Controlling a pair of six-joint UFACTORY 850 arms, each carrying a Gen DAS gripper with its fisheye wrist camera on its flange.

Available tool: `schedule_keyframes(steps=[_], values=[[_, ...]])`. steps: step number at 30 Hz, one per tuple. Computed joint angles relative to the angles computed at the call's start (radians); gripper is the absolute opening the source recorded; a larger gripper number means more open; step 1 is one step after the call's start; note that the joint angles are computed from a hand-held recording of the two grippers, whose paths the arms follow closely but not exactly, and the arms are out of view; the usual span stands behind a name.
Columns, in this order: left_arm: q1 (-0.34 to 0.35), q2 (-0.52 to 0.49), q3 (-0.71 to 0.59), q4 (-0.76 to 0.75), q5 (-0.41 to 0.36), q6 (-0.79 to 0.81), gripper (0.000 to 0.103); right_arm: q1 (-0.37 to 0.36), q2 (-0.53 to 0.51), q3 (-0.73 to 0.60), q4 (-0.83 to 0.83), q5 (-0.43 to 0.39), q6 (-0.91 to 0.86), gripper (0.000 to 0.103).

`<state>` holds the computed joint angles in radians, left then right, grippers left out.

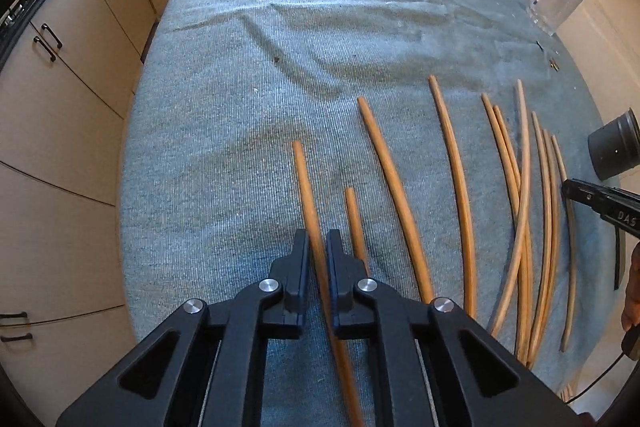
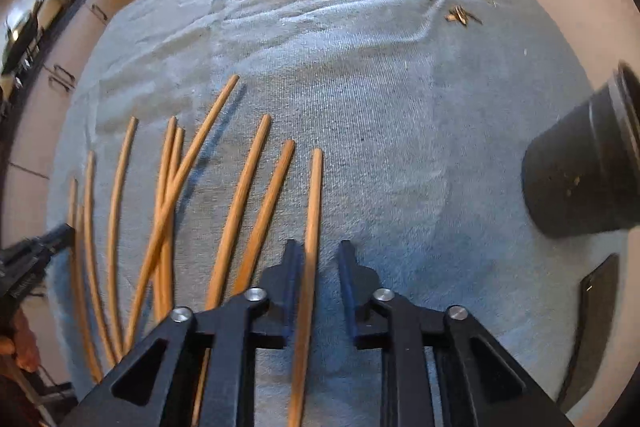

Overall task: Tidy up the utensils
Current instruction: 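Lower the left tool and close it on a chopstick while the right tool grasps another, then lift both held chopsticks and carry both tools over the black holder cup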

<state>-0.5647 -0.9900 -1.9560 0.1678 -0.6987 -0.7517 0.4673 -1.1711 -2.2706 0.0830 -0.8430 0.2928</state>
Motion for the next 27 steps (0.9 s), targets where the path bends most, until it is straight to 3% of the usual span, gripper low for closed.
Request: schedule_keyframes(steps=[4, 7, 17, 27], values=[[0.005, 0.009, 0.019, -0.016, 0.038, -0.002, 0.006, 0.007, -0.037, -0.067, -0.036, -0.039, -0.001, 0.007], [0.007, 0.052, 0.083, -0.042, 0.117, 0.012, 0.006, 0.004, -0.012, -0.027, -0.014, -0.005, -0.003, 0.007], [-0.007, 0.176, 0.218, 0.074, 0.254, -0.110, 0.006, -0.002, 0.265, 0.359, 0.078, 0.353, -0.041, 0.007], [-0.047, 0.256, 0.275, 0.339, 0.262, -0.401, 0.006, -0.010, 0.415, 0.564, 0.157, 0.555, -0.110, 0.007]])
